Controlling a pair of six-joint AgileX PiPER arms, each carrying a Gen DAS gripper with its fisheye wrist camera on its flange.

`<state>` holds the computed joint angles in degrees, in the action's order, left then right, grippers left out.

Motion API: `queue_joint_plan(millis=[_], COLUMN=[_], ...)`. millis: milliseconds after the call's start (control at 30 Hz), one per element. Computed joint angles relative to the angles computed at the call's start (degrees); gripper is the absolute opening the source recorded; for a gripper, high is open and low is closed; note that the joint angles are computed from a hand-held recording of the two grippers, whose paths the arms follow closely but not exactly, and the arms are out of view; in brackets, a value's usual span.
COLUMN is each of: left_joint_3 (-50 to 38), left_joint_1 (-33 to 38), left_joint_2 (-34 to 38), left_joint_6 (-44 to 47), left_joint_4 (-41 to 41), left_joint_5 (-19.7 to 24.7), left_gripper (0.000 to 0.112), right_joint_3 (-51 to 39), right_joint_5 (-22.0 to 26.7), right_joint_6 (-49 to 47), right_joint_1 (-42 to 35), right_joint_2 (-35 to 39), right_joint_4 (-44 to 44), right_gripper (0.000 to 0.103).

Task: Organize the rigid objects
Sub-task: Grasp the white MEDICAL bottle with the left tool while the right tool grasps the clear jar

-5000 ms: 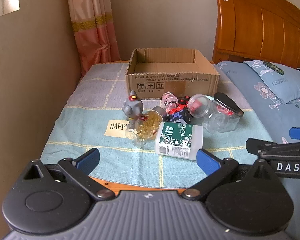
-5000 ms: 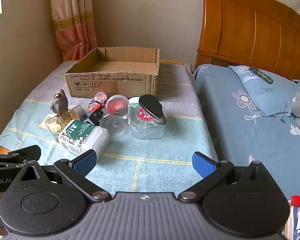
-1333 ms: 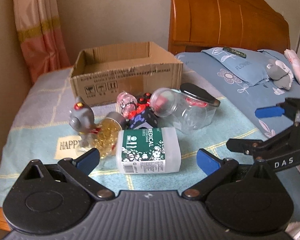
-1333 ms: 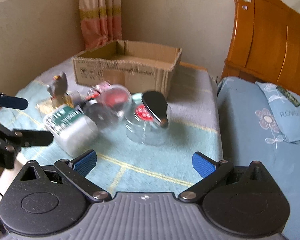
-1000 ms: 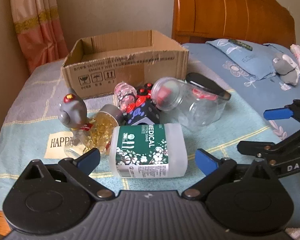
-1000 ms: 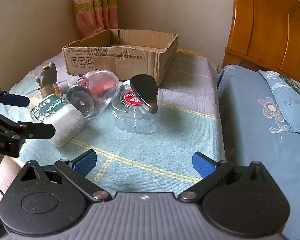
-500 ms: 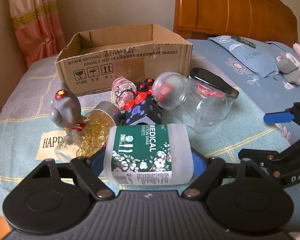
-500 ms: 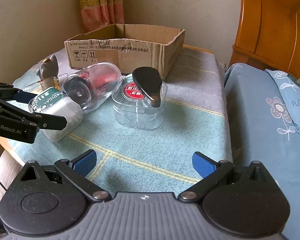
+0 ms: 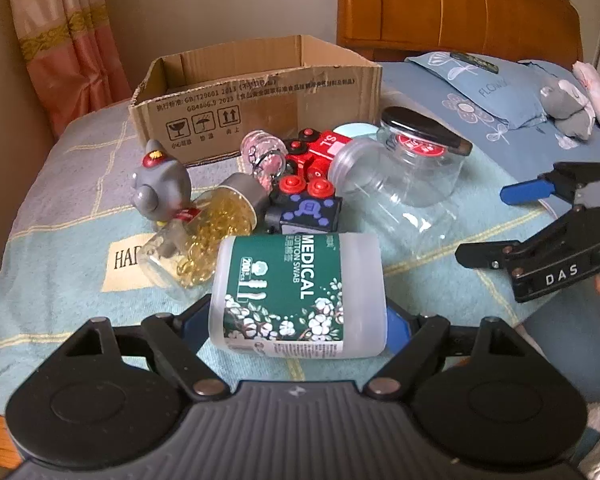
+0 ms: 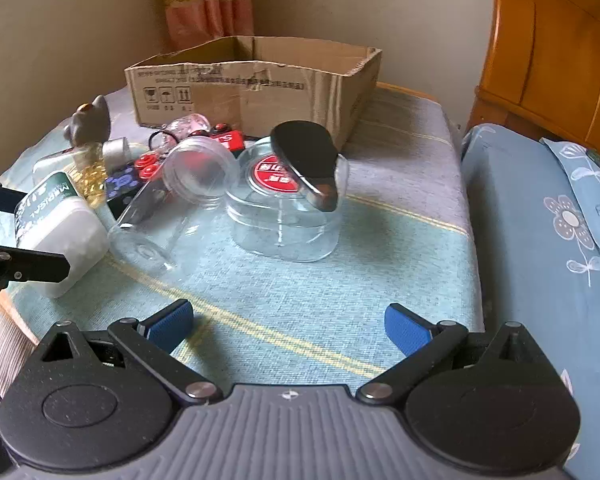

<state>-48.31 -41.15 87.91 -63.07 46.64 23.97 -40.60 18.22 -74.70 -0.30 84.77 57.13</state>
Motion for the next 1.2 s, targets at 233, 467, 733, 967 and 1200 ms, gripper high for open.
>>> queue_joint_plan(millis=[233, 467, 733, 967, 1200], left_joint_3=[-1.83, 1.8, 6.11, 8.41, 9.7], left_joint_1=[0.67, 1.25, 2.43, 4.29, 3.74], left_joint_2=[2.84, -0.1, -4.93, -7.03, -7.69], left_joint_6=[-2.65, -2.2, -2.53, -6.31, -11.83], left_joint_4=[2.28, 2.47, 1.6, 3.47, 7.48], left_joint_5=[-1.3, -2.95, -0.97, -0.14, 0.17], left_gripper=[0.083, 0.083, 0.083, 0.083, 0.083], right_joint_3=[0.1, -1.45, -7.07, -18.27, -35.06], right_joint_5=[2.34, 7.84, 13.7, 19.3, 27.46], right_joint_6=[1.97, -0.72, -4.53, -4.25, 5.64], right_joint_1=[0.2, -0.24, 1.87, 5.44, 10.19], right_joint_2=[-2.2, -5.14, -4.09, 3.25, 15.6], right_joint_4=[-4.74, -6.4, -6.41, -8.82, -19.28], right_gripper=[0.103, 0.103, 0.103, 0.103, 0.103])
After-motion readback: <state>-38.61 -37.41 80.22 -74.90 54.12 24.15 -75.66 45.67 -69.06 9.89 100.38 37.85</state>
